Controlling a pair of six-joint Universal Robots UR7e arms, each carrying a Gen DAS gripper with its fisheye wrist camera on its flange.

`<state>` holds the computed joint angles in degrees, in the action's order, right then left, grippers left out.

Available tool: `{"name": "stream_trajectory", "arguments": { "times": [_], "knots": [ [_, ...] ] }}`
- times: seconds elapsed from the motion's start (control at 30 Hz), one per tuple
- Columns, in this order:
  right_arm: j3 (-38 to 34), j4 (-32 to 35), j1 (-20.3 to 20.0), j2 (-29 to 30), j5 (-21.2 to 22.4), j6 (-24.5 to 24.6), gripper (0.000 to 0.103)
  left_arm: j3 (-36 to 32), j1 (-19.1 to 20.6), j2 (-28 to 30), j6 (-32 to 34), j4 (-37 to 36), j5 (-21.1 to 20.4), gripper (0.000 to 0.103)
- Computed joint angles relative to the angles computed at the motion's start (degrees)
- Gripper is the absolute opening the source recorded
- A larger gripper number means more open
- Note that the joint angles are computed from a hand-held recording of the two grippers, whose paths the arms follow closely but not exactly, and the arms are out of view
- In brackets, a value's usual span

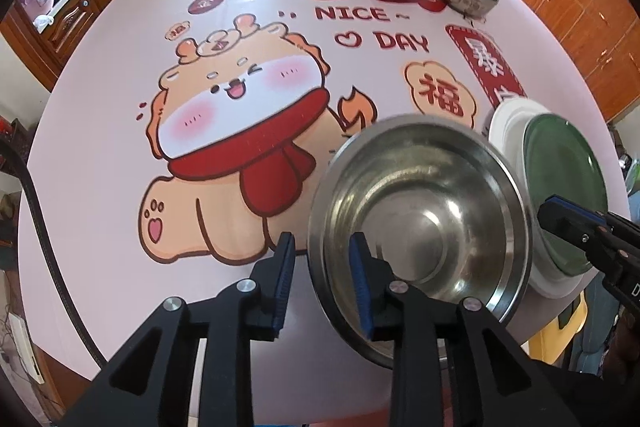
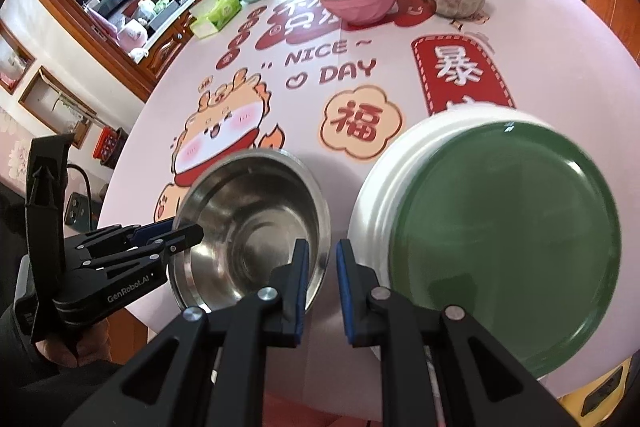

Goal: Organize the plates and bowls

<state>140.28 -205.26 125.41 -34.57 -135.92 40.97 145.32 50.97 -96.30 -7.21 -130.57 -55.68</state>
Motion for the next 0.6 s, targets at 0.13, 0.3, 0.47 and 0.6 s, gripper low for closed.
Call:
{"name": "stream_trajectory", "arguments": {
  "times": [0.13, 0.3, 0.47, 0.6],
  "knots": [
    [0.1, -0.1, 0.3, -1.8, -0.7, -1.4, 0.015, -0.7, -1.3, -1.4, -1.2, 0.5, 1.1, 0.027],
    [-0.3, -1.7, 0.0, -4.0, -0.7, -5.4, 0.015, -2.3, -4.5, -3.1, -2.6, 1.4, 2.1, 0.027],
    [-1.4, -2.3, -1.4, -6.3, -0.5, -10.3, 0.015, -5.2, -7.6, -1.3, -3.8, 1.9, 2.9, 0.031],
    [-2.0, -3.5, -3.2, -8.2, 0.7, -14.2, 0.015, -8.2, -9.5, 2.0, -5.5, 2.8, 4.5, 0.031]
  ]
}}
